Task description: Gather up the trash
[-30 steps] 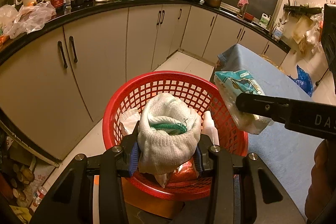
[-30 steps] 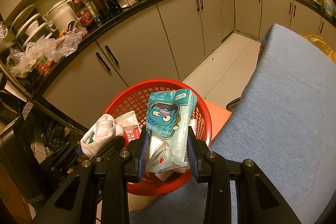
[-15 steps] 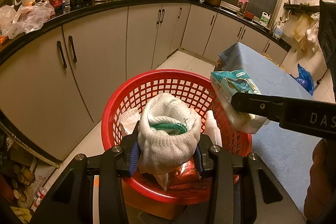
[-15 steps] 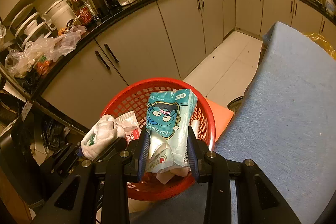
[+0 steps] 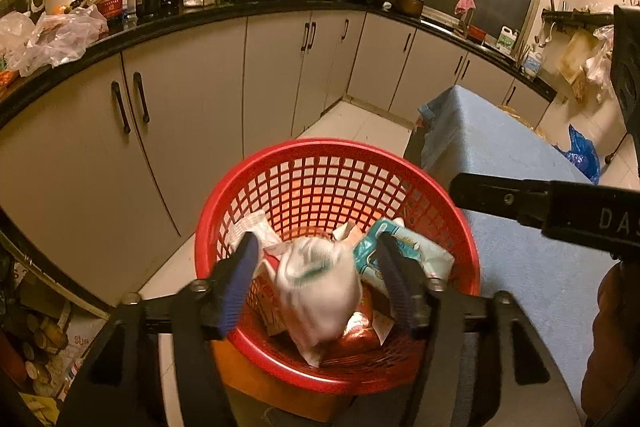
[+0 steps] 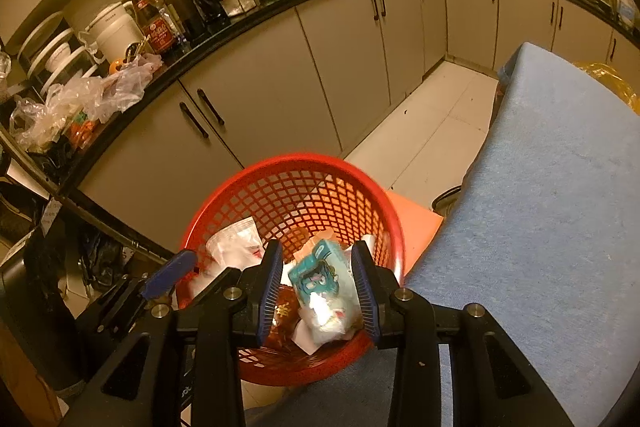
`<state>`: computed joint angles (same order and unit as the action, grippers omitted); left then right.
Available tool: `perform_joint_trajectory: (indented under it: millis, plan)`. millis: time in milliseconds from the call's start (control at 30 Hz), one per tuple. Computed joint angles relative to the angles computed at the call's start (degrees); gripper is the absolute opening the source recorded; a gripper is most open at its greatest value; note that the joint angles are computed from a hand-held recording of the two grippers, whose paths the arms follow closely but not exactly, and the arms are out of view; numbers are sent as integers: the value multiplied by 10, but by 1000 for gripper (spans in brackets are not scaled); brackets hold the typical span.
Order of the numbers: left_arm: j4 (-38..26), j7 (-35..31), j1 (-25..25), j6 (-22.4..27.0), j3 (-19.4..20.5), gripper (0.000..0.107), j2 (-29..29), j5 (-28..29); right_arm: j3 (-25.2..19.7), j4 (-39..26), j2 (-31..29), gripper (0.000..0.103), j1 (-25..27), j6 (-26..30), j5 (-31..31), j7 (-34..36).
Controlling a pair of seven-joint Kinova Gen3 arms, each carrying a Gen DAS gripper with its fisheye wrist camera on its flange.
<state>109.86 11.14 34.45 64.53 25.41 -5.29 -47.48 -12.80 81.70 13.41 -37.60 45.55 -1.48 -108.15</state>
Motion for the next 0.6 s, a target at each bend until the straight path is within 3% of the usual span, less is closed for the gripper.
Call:
perform_joint_trajectory:
  millis: [133, 233, 367, 500, 600]
  plan:
    - [-24, 29, 88, 70, -40, 79, 24, -36, -71, 21, -22, 52, 55, -14, 63, -51]
    - [-45, 67, 168, 140, -71, 85, 42, -65, -137, 47, -47, 65, 103, -27, 133, -105]
    - [-71, 107, 274, 234, -112, 96, 74, -98, -192, 121, -117, 74, 149, -55, 226, -167]
    - [-125, 95, 378, 327, -171, 102, 126, -106, -272, 199, -199, 84, 229, -66, 319, -250]
    - [-175, 67, 400, 397, -156, 103, 172, -116, -285, 250, -252, 89, 230, -58, 384, -320]
